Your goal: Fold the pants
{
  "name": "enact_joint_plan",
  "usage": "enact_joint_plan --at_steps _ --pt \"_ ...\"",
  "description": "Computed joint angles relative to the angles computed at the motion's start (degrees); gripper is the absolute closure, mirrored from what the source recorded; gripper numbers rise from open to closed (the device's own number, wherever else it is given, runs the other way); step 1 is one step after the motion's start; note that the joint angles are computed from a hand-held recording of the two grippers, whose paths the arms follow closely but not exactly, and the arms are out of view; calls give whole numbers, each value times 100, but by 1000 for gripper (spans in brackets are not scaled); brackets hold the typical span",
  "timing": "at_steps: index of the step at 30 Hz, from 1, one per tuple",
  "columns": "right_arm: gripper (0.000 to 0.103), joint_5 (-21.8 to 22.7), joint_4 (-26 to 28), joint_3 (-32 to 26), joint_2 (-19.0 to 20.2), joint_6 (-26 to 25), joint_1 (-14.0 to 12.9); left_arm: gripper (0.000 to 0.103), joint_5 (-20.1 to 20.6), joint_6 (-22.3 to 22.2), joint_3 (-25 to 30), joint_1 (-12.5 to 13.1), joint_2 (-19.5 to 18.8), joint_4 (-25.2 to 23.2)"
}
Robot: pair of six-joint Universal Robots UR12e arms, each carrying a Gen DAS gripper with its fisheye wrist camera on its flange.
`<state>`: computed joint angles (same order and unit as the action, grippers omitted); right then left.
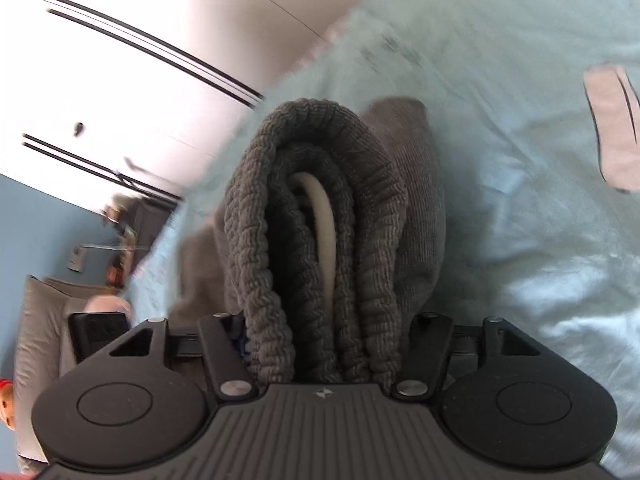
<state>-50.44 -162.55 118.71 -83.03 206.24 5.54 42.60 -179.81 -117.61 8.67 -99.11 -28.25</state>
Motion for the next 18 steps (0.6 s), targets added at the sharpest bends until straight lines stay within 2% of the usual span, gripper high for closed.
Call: enact_joint_plan --at_steps 2,4,7,10,12,14,15,16,17,18 --pt "44 8 -287 -42 -15 140 69 67 185 -83 77 -20 81 66" --pt "44 64 -450 -178 41 235 159 67 316 -274 137 -14 123 360" --pt "44 -34 -625 -484 169 154 317 68 420 -548 264 159 136 703" --pt "44 102 -1148 -789 500 485 393 67 895 -511 453 201 129 890" --pt "44 100 -1347 -1102 804 646 478 67 1224 -436 592 207 39 970" --pt "44 25 -1438 -1431 1148 821 592 67 1582 -545 705 211 -94 987" --pt "44 -109 -1424 -1558 1286 924 659 64 1812 -623 740 201 -191 1092" --pt "44 -171 -1363 -1697 1437 956 715 57 2127 -819 748 169 -261 1187" --pt "43 -342 -1291 -1815 1563 891 790 39 2681 -1070 780 89 -342 1149" --pt "38 -572 -1152 -1917 1657 891 862 38 3278 -1271 849 -13 -383 872"
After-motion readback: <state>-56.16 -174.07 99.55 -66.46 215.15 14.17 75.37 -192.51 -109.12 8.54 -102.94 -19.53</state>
